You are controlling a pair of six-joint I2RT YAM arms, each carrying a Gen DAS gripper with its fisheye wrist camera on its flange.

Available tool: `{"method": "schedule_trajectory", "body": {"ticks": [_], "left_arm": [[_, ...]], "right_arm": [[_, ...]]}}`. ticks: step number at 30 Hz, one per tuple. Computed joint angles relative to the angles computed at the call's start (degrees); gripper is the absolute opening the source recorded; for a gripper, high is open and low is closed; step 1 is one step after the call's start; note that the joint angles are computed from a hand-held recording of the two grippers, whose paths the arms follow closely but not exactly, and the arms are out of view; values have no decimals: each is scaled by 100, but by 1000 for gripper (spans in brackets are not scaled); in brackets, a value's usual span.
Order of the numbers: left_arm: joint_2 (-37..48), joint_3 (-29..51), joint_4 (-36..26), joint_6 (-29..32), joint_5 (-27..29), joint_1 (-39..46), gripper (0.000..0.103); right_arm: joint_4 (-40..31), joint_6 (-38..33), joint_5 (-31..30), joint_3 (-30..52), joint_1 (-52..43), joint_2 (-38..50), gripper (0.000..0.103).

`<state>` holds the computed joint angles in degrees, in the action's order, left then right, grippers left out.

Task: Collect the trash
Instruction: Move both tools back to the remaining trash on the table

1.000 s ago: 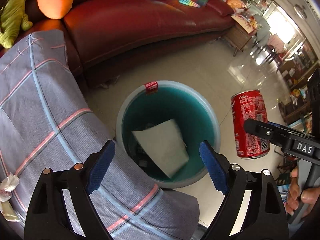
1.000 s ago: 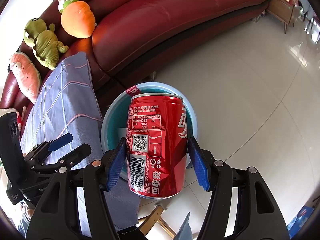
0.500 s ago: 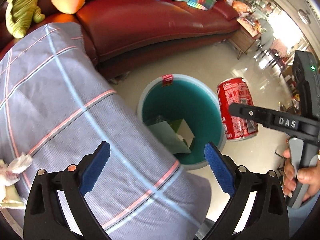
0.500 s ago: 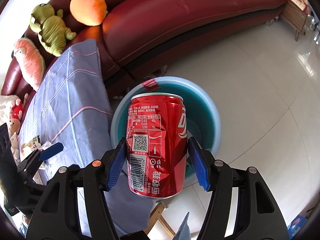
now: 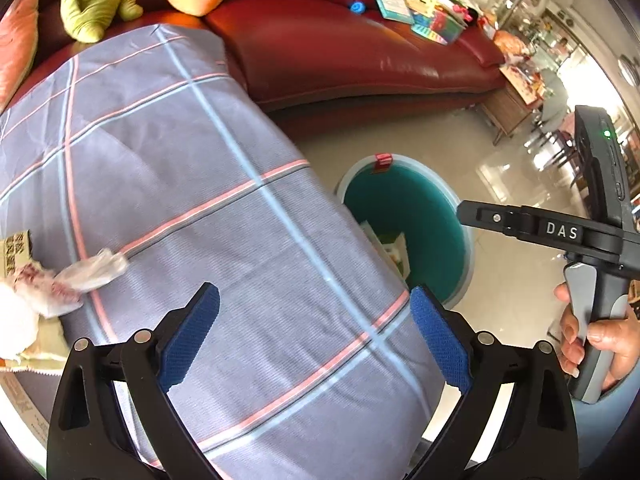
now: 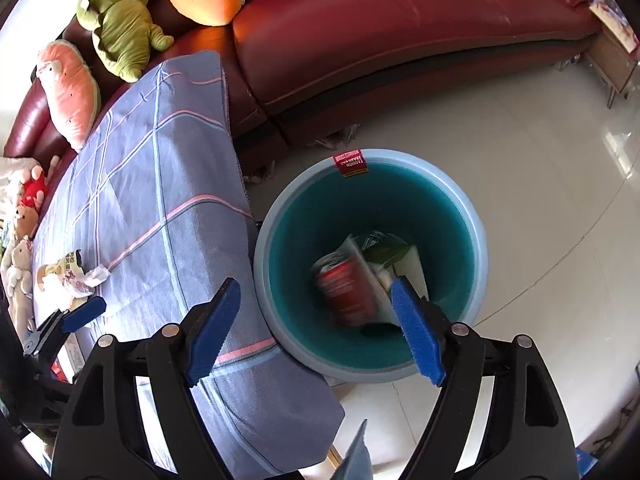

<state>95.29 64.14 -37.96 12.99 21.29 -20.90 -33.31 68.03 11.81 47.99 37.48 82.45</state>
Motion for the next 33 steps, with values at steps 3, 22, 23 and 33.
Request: {"method": "schedule_trajectory", "body": {"ticks": [3,22,23,33], "left_arm": [[-171,-134,-57,130,85,187,96],[-949,-443,-1046,1795,778,2554,97],[-929,-410,-1113,1890,825,2729,97],[-602,178,-1890,3166,1261,4407,97]], "right_arm": [[-240,184,125,137,227,6,77],[-1056,823,460,2234,1594,1596,77],[-1112,799,469,2387,1630,1700,77],[-2115,542,519,4595,2024,3063,77]]}}
